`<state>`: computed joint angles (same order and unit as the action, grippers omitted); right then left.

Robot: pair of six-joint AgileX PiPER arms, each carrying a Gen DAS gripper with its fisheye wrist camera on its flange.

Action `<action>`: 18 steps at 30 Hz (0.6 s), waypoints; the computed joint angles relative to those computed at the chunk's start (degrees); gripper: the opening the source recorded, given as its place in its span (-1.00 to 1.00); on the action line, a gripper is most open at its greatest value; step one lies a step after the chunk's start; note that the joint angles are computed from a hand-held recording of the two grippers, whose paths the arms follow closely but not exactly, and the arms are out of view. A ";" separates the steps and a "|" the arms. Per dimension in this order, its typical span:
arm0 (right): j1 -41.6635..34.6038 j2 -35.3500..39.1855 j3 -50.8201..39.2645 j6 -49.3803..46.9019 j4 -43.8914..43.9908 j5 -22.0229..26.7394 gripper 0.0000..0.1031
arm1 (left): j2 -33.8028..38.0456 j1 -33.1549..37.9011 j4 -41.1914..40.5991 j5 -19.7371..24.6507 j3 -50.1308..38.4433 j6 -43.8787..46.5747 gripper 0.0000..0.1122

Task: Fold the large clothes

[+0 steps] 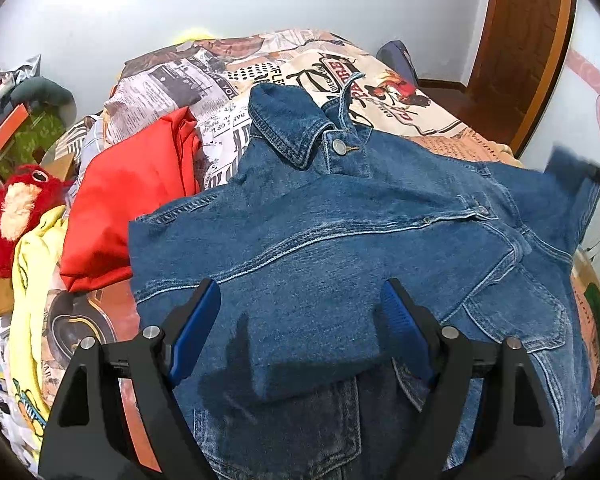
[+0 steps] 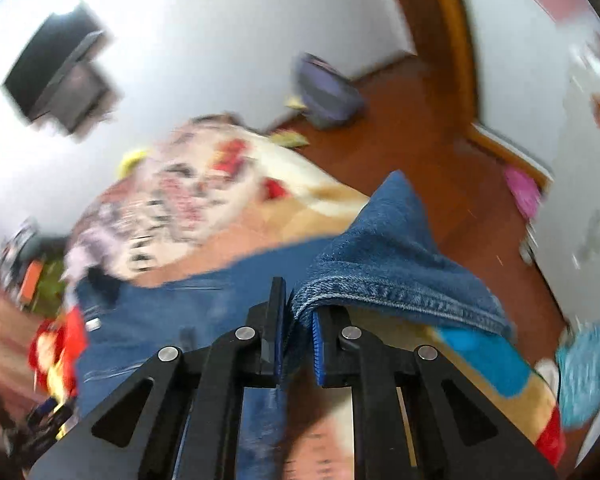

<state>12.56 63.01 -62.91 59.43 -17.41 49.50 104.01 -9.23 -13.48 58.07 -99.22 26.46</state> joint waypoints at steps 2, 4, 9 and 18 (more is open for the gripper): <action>4.75 1.58 -2.87 -1.60 -0.25 -1.30 -0.81 | -0.92 0.24 -0.74 -0.38 0.91 0.65 0.46; 8.05 4.35 -5.41 -7.43 4.45 -3.83 -0.81 | -1.89 0.41 -1.12 -0.89 1.97 1.35 0.46; 15.62 13.17 -9.54 -8.06 6.34 -1.50 -0.73 | -3.21 1.14 -1.61 -0.81 3.35 2.89 0.46; 12.82 18.45 -12.49 -17.22 20.45 6.47 -0.54 | -3.40 3.78 -3.77 0.13 3.56 4.80 0.46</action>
<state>25.38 81.46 -75.40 42.22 3.05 55.97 100.61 -5.45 -17.25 58.21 -95.66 31.25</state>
